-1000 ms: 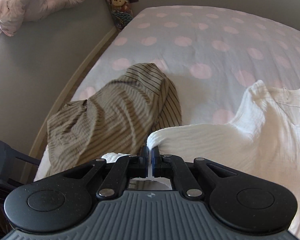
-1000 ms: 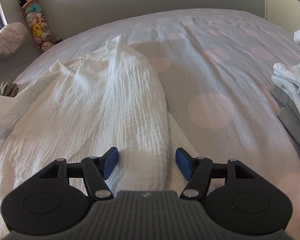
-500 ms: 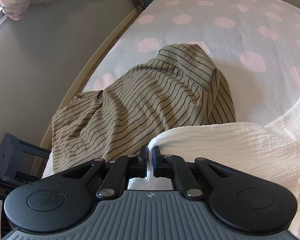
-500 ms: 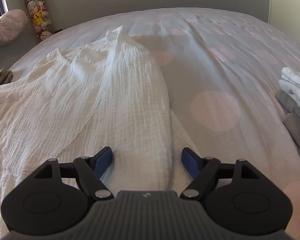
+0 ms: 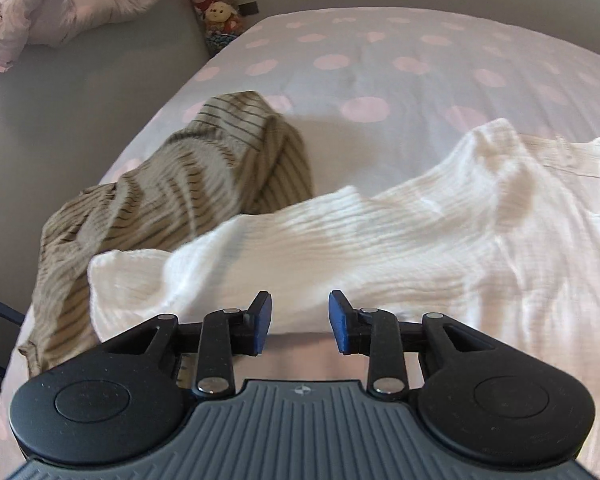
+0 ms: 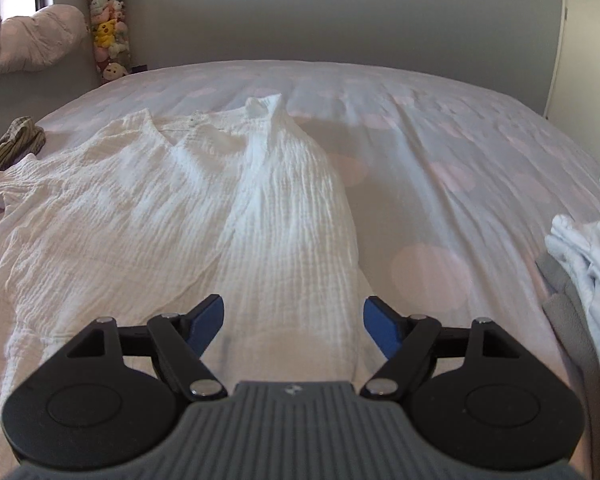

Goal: Fold clothes

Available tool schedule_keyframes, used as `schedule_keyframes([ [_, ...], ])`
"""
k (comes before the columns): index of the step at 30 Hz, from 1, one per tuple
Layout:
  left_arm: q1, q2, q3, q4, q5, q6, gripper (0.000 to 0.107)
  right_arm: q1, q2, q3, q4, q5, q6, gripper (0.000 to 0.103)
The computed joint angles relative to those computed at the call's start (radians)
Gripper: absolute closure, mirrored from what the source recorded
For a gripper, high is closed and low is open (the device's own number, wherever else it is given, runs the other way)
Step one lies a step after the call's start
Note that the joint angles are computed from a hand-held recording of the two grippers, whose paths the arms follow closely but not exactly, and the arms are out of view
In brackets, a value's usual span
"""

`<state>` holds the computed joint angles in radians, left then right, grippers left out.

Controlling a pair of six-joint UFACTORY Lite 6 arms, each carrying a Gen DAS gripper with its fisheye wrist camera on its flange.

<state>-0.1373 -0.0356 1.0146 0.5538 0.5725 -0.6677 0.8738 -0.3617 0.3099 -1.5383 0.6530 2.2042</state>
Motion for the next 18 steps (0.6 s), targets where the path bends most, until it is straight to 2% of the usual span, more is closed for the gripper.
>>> schedule_keyframes([
  [2,-0.11,-0.025,-0.046,0.078,0.001,-0.139,0.078,0.025,0.014,0.025,0.031,0.0,-0.05,0.03],
  [3,-0.165,-0.031,-0.068,0.14,-0.002,-0.237,0.077,0.035,0.026,0.039,0.054,-0.002,-0.083,0.038],
  [5,-0.25,-0.021,-0.091,0.249,-0.003,-0.419,0.078,0.04,0.057,0.067,0.093,-0.019,-0.136,0.047],
  [7,-0.303,-0.002,-0.114,0.343,-0.02,-0.573,0.078,0.035,0.08,0.08,0.126,-0.036,-0.17,0.049],
  [11,-0.369,0.039,-0.158,0.488,-0.057,-0.726,0.078,0.005,0.118,0.101,0.202,-0.075,-0.253,0.058],
  [12,-0.379,0.05,-0.16,0.529,-0.053,-0.754,0.077,-0.003,0.121,0.104,0.219,-0.083,-0.272,0.067],
  [15,-0.379,0.075,-0.164,0.6,-0.071,-0.79,0.077,-0.031,0.103,0.122,0.294,-0.103,-0.373,0.08],
  [16,-0.363,0.081,-0.163,0.593,-0.104,-0.778,0.078,-0.04,0.09,0.132,0.337,-0.106,-0.428,0.083],
  [18,-0.331,0.09,-0.159,0.581,-0.156,-0.752,0.078,-0.06,0.064,0.152,0.427,-0.104,-0.543,0.098],
])
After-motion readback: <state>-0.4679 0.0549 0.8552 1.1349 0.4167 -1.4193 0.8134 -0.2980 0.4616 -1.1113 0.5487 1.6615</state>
